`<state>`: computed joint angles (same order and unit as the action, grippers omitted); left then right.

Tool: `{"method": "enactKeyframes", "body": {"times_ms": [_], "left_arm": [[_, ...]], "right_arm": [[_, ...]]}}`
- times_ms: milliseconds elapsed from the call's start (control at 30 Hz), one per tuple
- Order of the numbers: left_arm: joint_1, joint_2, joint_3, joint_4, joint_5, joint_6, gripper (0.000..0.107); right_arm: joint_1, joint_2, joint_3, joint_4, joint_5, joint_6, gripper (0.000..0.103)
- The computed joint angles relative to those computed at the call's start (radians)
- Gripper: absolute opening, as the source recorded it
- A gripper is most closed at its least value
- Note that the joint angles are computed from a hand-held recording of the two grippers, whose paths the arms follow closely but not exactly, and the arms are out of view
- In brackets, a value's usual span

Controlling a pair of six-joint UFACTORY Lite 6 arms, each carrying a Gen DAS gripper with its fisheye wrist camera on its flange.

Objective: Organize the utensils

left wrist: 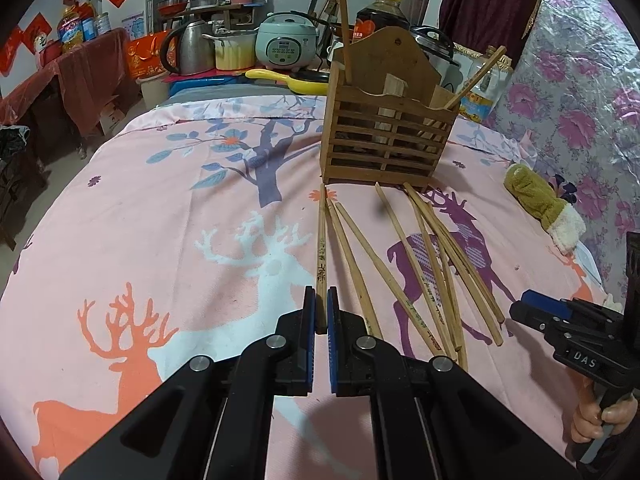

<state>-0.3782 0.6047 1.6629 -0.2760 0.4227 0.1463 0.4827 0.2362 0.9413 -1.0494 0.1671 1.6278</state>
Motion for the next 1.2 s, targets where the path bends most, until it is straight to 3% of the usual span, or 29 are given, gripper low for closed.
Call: {"method": "enactKeyframes", "body": {"times_ms": [300,600,900,1200], "left_arm": [[-0.002,0.002,0.002,0.007,0.000,-0.007,0.006],[-0.009,0.015,0.006,0.045,-0.006,-0.032,0.006],[0.004,-0.011,-0.019,0.000,-0.024,0.003,0.006],[0.034,-0.061,-0.062,-0.119,-0.050,0.100,0.006]], "right_arm": [[0.018,0.067,0.053,0.085,0.044,-0.106,0.029],[0.086,0.135,0.120,-0.003,0.167,-0.058,0.006],[0.057,-0.030,-0.011,-0.292,0.143,0.267,0.006],[0.066,-0.127,-0.077,-0.511,0.185,0.494,0.006]]}}
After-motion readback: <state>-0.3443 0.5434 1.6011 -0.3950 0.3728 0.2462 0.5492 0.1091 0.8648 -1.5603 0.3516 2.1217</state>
